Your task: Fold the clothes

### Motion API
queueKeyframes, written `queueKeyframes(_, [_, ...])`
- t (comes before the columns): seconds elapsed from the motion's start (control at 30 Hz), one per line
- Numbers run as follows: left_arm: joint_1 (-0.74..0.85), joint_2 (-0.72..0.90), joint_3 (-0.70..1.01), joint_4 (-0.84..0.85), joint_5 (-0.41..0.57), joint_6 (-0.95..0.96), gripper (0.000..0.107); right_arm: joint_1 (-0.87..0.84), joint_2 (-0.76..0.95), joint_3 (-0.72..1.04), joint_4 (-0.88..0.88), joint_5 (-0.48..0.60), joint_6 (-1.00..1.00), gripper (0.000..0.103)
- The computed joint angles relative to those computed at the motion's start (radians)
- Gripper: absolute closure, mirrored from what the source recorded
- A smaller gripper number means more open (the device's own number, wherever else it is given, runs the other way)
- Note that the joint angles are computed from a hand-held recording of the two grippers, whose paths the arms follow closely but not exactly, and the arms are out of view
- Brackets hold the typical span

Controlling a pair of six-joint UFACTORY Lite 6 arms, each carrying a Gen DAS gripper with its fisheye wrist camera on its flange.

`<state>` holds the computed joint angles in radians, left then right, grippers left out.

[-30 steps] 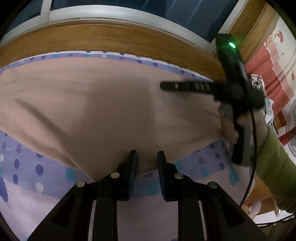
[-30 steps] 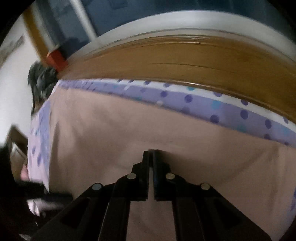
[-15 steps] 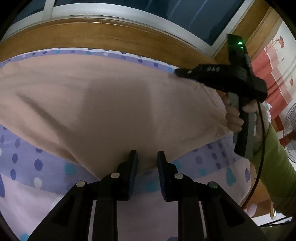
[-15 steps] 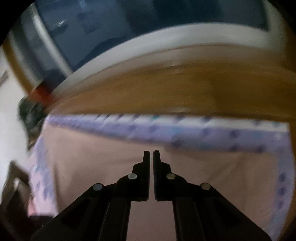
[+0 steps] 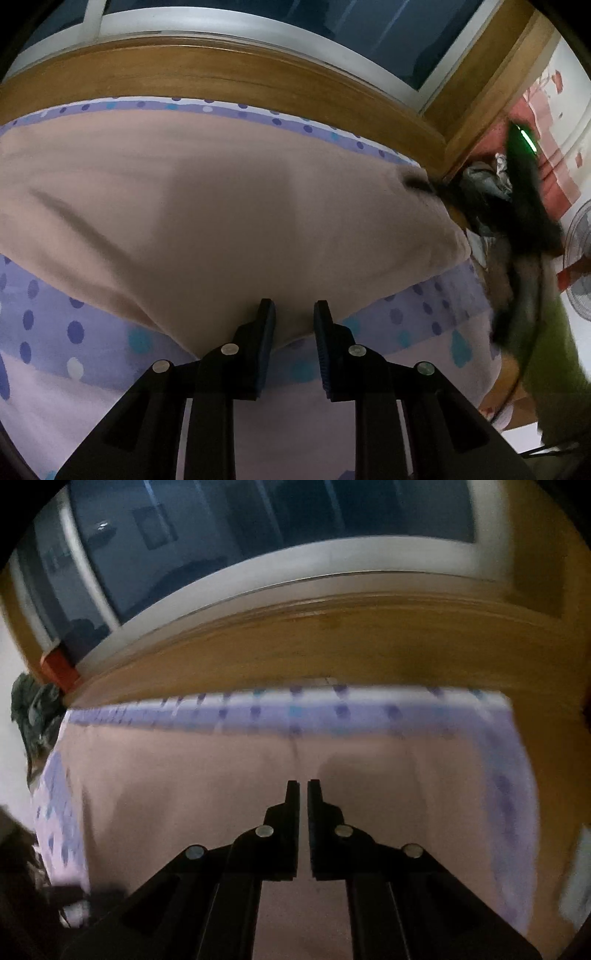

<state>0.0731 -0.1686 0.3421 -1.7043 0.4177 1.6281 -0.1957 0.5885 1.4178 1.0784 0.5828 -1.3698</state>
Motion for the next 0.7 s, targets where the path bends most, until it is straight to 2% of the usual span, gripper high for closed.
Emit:
queueKeyframes(0.07, [-0.001,0.002,0.003,0.013,-0.001,-0.013,0.085,-0.056,-0.073,-0.157,0.015,-0.042,-0.100,0.100])
queueKeyframes(0.17, [-0.014,0.005,0.015,0.049,-0.016,-0.043,0.085,-0.159,-0.037,-0.185,0.107,0.071,-0.220,0.103])
queueKeyframes(0.23, [-0.024,-0.005,0.024,0.109,-0.032,-0.100,0.085,-0.198,-0.021,-0.150,0.080,0.120,-0.165,0.103])
queueKeyframes(0.33, [-0.029,-0.004,0.042,0.193,-0.040,-0.194,0.083,-0.218,-0.067,-0.159,0.080,0.069,-0.162,0.094])
queueKeyframes(0.4, [-0.007,-0.009,0.054,0.288,-0.015,-0.306,0.081,-0.197,-0.128,-0.223,0.084,0.027,-0.188,0.074])
queueKeyframes(0.47, [0.042,-0.043,0.045,0.378,0.035,-0.388,0.072,-0.178,-0.234,-0.341,0.133,-0.010,-0.252,0.060])
queueKeyframes(0.6, [0.149,-0.152,0.003,0.550,0.093,-0.498,0.070,-0.199,-0.452,-0.521,0.121,0.008,-0.297,0.051])
queueKeyframes(0.7, [0.282,-0.264,-0.027,0.727,0.153,-0.574,0.070,-0.087,-0.594,-0.645,0.127,-0.019,-0.206,0.044])
